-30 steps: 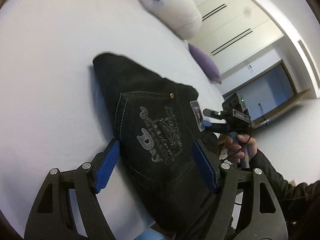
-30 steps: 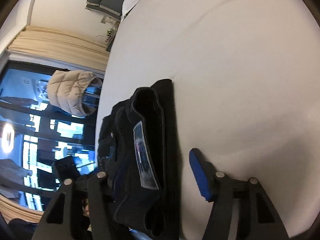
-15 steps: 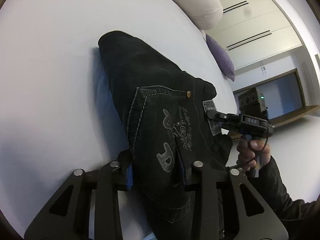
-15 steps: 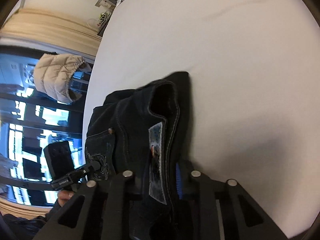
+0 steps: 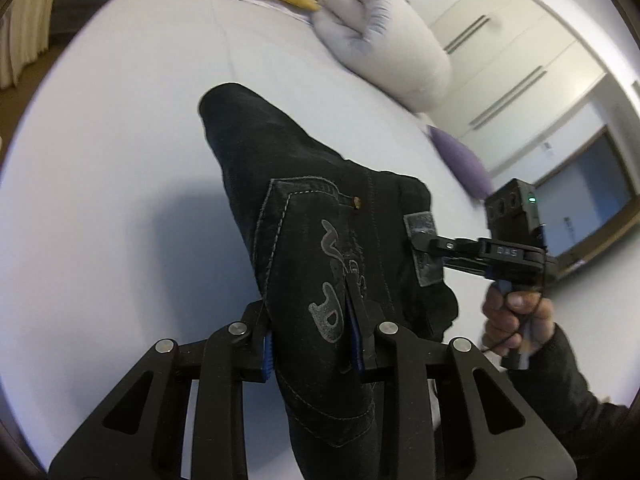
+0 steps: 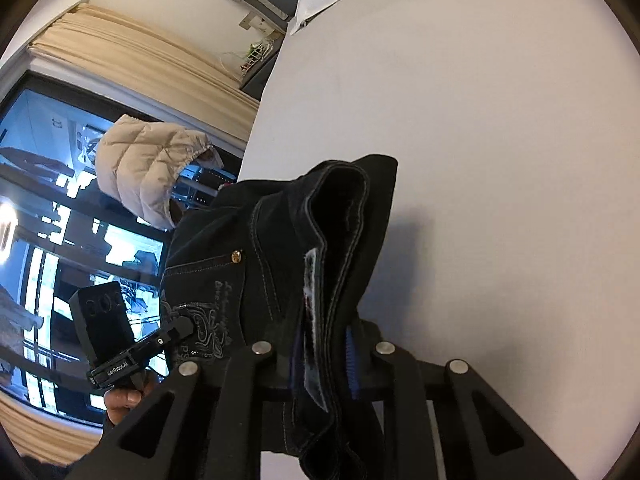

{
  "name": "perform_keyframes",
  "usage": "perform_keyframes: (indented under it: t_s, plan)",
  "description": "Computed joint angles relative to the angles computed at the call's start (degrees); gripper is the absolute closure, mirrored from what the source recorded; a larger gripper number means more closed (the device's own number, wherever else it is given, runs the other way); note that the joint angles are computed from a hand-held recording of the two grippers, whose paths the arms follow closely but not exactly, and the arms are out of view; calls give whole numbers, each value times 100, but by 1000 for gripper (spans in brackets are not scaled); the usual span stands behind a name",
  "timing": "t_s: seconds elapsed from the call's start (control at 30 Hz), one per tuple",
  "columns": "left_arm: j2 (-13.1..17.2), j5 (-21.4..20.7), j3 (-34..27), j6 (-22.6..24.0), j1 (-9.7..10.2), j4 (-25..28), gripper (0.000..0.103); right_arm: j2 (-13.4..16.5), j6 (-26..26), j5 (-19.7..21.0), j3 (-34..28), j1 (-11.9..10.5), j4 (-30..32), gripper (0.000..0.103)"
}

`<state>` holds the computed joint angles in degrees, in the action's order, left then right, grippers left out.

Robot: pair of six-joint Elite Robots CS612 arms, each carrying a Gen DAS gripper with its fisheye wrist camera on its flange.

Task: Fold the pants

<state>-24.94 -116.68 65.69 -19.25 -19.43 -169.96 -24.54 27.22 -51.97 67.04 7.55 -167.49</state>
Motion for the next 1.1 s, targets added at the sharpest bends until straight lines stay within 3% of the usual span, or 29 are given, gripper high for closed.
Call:
perform_keyframes:
  t_s: [0.17, 0.27, 0.33, 0.43, 0.5, 0.53, 0.57, 0.6, 0.63, 0.7, 0.77, 0.83, 0.87, 0.9, 0.97, 1.1]
  plan:
    - [497, 188, -933, 270, 216, 922, 77, 568, 257, -51, -1024, 69, 654, 83]
    - [784, 240, -1321, 211, 293, 1424, 73, 750, 186, -495, -1339, 119, 1263, 75]
    - [880, 260, -1366, 119, 337, 1488, 61, 848, 514, -338, -1286, 82, 907, 66]
    - [937, 68, -1233, -201, 398, 982, 58, 842, 1026, -19, -1015, 19, 169, 56]
    - [768, 302, -938, -255, 392, 820, 54, 559, 790, -606, -631, 79, 105, 50]
    - [679, 538, -790, -214, 374, 667, 54, 414, 709, -950, -428, 113, 4, 40]
    - [449, 984, -410, -40, 323, 278, 54, 242, 661, -1371, -174, 165, -178, 35]
    - [277, 1331, -87, 82, 263, -54, 45, 71, 587, -1783, 74, 232, -397, 32]
    - [113, 1829, 184, 168, 165, -364, 26, -93, 458, -2178, 323, 308, -671, 32]
    - [-287, 3029, 888, 414, -83, -1315, 9, -391, 167, -3088, 760, 499, -1247, 31]
    - [-527, 4229, 1356, 701, -385, -2241, 0, -652, -61, -3943, 1210, 705, -2050, 24]
    - [-711, 5428, 1788, 1296, -707, -3313, 0, -824, -267, -4625, 1537, 897, -2918, 2]
    - [-785, 5939, 1901, 1504, -906, -3630, 0, -872, -398, -4937, 1618, 1004, -3302, 0]
    - [-864, 6210, 2021, 1553, -1002, -3790, 0, -882, -519, -5112, 1635, 1059, -3535, 0]
    - [-1086, 6329, 2334, 1358, -1129, -4019, 0, -1047, -787, -5562, 1823, 1198, -3861, 0]
    - [-1515, 5882, 2979, 1078, -1277, -4594, 0, -1235, -1132, -6070, 1984, 1422, -4476, 0]
